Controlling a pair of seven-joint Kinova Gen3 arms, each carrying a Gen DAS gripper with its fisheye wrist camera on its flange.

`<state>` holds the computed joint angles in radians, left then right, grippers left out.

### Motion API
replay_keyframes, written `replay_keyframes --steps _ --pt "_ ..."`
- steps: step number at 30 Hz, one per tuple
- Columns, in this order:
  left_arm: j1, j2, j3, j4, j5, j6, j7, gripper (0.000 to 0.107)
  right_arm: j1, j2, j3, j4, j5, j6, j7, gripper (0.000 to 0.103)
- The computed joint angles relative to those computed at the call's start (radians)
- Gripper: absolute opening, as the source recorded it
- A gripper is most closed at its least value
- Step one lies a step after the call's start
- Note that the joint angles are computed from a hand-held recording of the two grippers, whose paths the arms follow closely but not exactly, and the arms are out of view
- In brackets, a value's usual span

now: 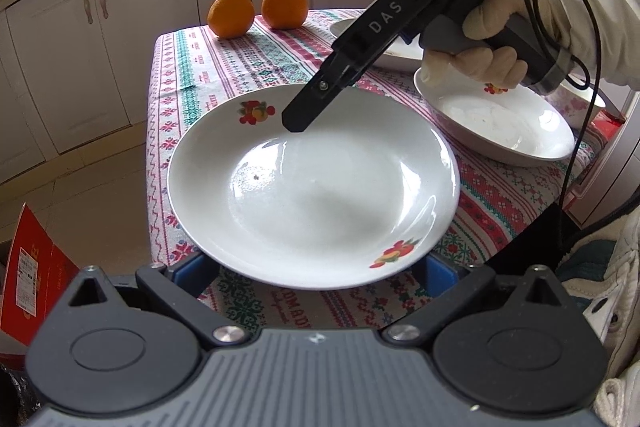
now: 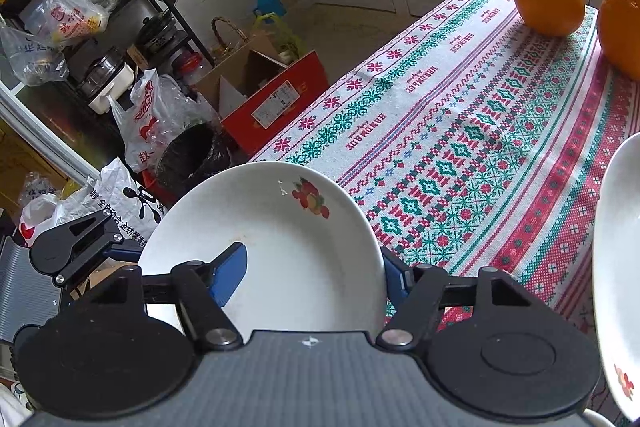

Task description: Organize plates and bowls

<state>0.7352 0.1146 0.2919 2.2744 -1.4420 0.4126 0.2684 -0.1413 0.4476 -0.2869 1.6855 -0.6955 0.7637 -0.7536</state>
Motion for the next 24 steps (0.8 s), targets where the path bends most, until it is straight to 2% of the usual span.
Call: replay_keyframes --steps 12,24 --pt "-0.048 0.010 -0.038 -0.026 0.017 -0.080 -0.098 0.101 -0.002 0.015 0.009 -0.028 0.019 -0.017 -0.037 0.076" --pt "-0.098 0.044 -0.107 -0.065 -0.039 -0.182 -0.137 0.101 0.003 0.055 0.010 -0.096 0.059 -0.034 -0.088 0.076"
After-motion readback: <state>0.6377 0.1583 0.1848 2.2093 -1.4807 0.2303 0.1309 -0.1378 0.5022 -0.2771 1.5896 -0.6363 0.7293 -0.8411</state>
